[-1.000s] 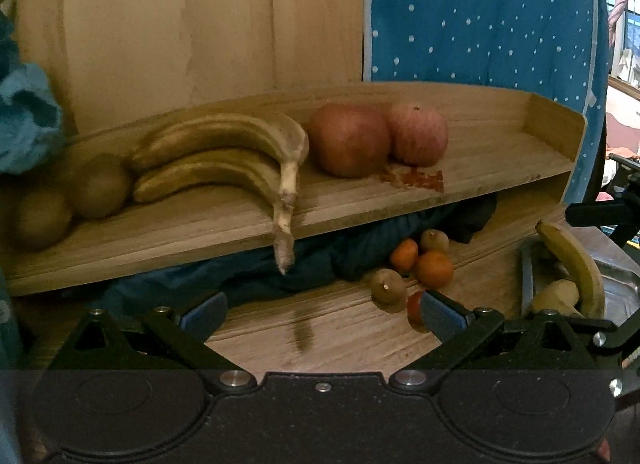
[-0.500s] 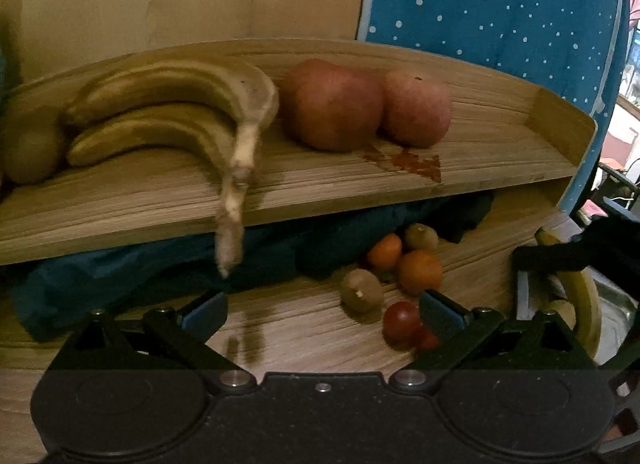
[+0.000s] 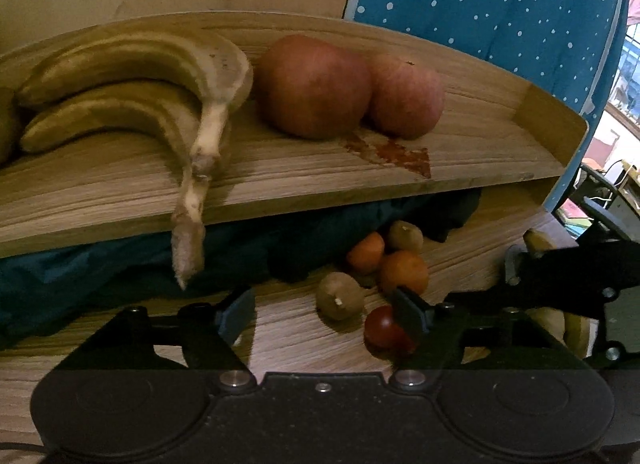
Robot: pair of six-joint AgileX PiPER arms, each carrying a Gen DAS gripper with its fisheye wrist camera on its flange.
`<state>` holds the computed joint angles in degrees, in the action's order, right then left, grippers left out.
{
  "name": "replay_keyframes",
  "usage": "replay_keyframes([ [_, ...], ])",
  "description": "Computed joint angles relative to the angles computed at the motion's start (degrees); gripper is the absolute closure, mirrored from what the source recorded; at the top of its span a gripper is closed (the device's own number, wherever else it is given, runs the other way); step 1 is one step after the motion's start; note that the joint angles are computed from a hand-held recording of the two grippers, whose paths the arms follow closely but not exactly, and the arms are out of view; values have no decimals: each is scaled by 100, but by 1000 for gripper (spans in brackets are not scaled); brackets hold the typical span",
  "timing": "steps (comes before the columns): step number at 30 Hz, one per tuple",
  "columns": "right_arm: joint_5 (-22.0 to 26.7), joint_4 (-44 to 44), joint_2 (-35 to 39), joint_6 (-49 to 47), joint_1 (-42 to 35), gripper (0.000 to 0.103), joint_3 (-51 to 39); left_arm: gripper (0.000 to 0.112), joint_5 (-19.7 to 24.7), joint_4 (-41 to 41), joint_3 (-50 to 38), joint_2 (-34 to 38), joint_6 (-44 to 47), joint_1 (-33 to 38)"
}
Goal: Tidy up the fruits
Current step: 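Lower the left tool over a brown kiwi while the right tool lowers over a cherry tomato, then close the left tool on the kiwi while the right tool closes on the cherry tomato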
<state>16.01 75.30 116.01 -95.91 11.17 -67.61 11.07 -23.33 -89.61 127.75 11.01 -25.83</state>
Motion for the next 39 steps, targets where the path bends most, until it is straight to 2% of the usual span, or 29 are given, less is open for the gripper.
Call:
replay_keyframes([
  [4,319,-691,147,684,-109,56,-253,48,75,-1115,-52,45,1111,56],
  [8,437,-997,217,885,-123,56,-383,59,78,-1466,-31,24,1462,103],
  [16,547,-1032,236,623,-151,57,-438,65,135,-1848,-28,24,1851,183],
  [23,612,-1145,250,584,-91,67,-496,67,284,-2653,67,-30,2791,234],
  [32,663,-1114,262,595,-104,72,-501,64,382,-1963,-133,65,1881,236],
  [39,655,-962,254,502,-119,72,-461,76,353,-1552,-91,11,1339,267],
])
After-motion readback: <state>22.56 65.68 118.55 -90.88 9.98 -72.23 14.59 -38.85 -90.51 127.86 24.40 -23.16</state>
